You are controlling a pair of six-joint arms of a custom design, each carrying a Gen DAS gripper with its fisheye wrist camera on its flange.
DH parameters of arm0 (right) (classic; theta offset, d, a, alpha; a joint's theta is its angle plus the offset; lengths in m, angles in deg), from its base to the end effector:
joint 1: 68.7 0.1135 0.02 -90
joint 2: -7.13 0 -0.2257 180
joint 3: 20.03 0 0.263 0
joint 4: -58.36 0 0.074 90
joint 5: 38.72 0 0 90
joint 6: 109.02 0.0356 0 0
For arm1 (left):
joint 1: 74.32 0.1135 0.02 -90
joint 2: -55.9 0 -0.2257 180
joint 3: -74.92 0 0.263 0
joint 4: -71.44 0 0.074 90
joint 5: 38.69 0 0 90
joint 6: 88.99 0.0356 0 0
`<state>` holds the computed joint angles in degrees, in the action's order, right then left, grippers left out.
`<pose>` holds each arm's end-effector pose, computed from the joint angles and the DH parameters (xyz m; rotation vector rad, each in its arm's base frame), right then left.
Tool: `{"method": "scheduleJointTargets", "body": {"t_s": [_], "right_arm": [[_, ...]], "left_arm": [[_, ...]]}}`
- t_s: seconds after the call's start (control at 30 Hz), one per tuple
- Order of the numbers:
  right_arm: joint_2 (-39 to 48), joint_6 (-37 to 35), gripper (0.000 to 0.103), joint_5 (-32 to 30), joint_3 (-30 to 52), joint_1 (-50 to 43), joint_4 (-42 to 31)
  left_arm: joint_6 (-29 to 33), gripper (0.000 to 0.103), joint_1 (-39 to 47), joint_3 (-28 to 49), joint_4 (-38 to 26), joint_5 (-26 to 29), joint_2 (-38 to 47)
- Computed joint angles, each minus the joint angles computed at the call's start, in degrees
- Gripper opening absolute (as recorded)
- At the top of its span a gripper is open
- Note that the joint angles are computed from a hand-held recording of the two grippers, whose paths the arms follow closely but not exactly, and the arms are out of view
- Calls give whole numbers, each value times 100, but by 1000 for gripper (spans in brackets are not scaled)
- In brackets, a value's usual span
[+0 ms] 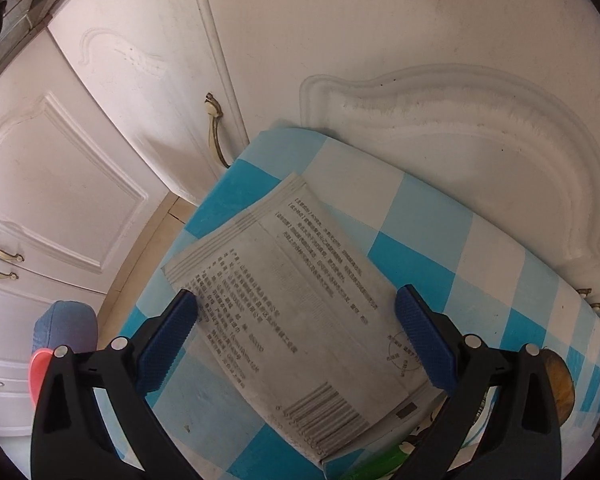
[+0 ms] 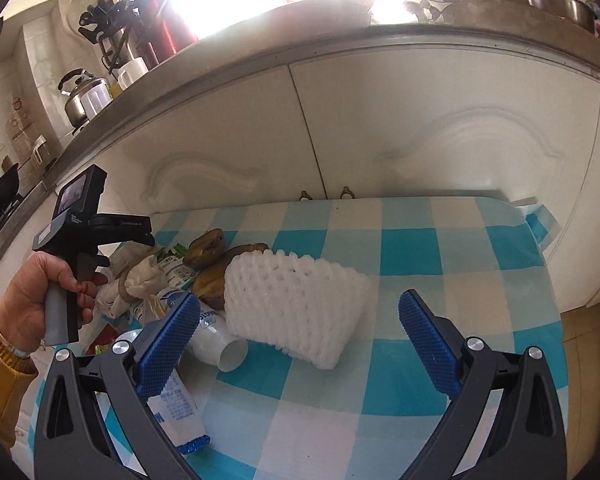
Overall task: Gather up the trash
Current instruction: 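Reach the right tool to the white foam fruit net and close on it, then grasp the red snack wrapper with the left tool while the right tool holds the foam net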
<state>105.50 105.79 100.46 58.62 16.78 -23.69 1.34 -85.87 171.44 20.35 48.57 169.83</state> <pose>0.0490 0.2776 0.1528 0.6611 2.1670 0.0454 0.3948 -0.0790 0.1392 0.2735 2.7500 0.0145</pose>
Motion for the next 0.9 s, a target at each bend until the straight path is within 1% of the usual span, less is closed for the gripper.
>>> {"method": "scheduleJointTargets", "body": {"t_s": [0.13, 0.23, 0.3, 0.43, 0.5, 0.57, 0.6, 0.63, 0.7, 0.8, 0.9], "right_arm": [[-195, -535, 98, -18, -240, -316, 464], [-210, -877, 98, -42, -309, -469, 666], [-195, -1043, 98, -177, -334, -617, 702], [-379, -1431, 98, -385, -668, -885, 1206], [-413, -1456, 98, -441, -772, -930, 1376], [-414, -1469, 93, -419, -810, -892, 1506], [-403, -1492, 83, -391, -810, -858, 1559], [-384, -1521, 74, -402, -796, -841, 1595], [-319, -1527, 70, -433, -750, -782, 1677], [-182, -1488, 66, -384, -633, -624, 1746], [-13, -1283, 62, -338, -429, -400, 1708]], "left_arm": [[58, 99, 80, 241, 4, 195, 248], [261, 99, 58, -132, 307, 221, 7], [459, 99, 45, -375, 432, 301, -176], [988, 99, 103, -826, 579, 610, -546], [1195, 98, 157, -1062, 633, 765, -744], [1424, 98, 223, -1460, 789, 877, -1037], [1537, 98, 264, -1595, 790, 944, -1170], [1570, 98, 222, -1944, 936, 974, -1372], [1834, 98, 316, -2113, 959, 1119, -1479], [2245, 97, 466, -2524, 856, 1366, -1908], [2699, 97, 611, -3058, 796, 1628, -2407]]}}
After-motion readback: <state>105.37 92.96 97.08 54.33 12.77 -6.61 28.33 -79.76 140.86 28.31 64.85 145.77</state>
